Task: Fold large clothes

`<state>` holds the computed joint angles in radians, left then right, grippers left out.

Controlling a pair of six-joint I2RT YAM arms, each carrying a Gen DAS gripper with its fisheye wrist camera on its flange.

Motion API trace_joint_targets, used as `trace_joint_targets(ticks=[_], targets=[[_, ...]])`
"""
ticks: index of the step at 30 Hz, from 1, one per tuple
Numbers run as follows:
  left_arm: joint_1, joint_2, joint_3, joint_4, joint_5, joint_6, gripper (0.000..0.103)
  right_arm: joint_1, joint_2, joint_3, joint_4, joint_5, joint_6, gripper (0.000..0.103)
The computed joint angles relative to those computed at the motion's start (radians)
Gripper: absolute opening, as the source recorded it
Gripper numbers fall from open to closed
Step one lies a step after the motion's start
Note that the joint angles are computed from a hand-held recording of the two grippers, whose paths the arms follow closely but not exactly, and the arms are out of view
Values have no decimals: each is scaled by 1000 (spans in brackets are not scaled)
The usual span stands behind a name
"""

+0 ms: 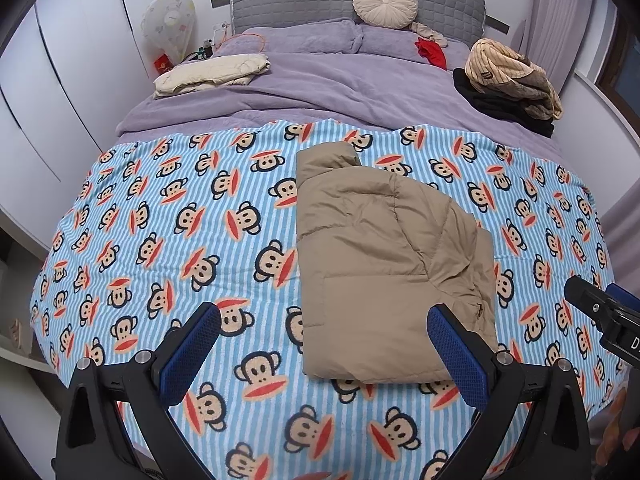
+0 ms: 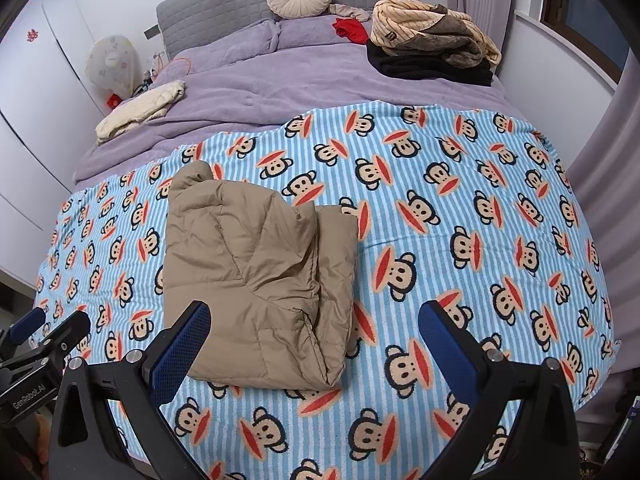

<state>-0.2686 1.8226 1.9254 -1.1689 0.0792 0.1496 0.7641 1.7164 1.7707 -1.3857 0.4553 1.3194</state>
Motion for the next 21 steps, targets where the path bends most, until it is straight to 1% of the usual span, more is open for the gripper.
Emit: trace_joint_targets(ticks=[21], targets=[[1, 4, 4, -2, -1, 4, 103, -6, 4, 5, 2, -5, -8, 103]])
